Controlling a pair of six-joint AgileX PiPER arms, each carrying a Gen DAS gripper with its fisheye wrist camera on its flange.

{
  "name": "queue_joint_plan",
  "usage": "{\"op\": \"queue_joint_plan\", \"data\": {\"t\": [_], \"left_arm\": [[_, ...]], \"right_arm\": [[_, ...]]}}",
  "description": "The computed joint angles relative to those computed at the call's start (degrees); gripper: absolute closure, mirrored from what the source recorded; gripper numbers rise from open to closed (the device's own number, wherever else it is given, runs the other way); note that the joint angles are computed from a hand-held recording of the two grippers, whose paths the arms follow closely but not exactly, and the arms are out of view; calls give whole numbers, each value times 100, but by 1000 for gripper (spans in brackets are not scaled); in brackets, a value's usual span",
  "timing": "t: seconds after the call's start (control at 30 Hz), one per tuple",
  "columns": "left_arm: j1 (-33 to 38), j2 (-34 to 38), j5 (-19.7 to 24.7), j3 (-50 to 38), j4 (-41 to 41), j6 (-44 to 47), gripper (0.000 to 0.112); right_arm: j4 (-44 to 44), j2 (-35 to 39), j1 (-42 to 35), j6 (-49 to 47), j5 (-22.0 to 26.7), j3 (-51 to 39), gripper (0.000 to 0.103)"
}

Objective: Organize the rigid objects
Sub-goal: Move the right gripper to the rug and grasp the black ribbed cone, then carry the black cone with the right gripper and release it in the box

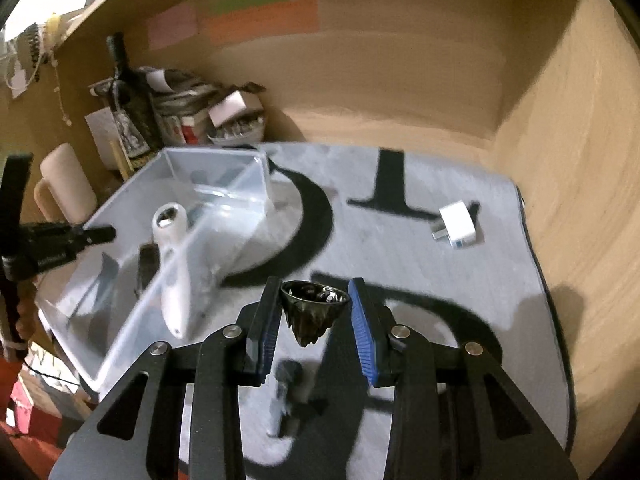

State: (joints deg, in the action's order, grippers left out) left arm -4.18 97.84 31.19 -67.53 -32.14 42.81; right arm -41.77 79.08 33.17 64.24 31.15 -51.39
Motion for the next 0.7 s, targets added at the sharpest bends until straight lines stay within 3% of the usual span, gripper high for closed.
{"op": "queue_joint_plan", "data": {"t": [0.33,0.7], "left_arm": [[15,6,1,10,-62,58,104],[8,-4,-15,32,-78,75,104]], "right_arm": [[-183,501,188,-306,-195,-883,72],[372,1288,339,-1219,-406,-1837,72]]}}
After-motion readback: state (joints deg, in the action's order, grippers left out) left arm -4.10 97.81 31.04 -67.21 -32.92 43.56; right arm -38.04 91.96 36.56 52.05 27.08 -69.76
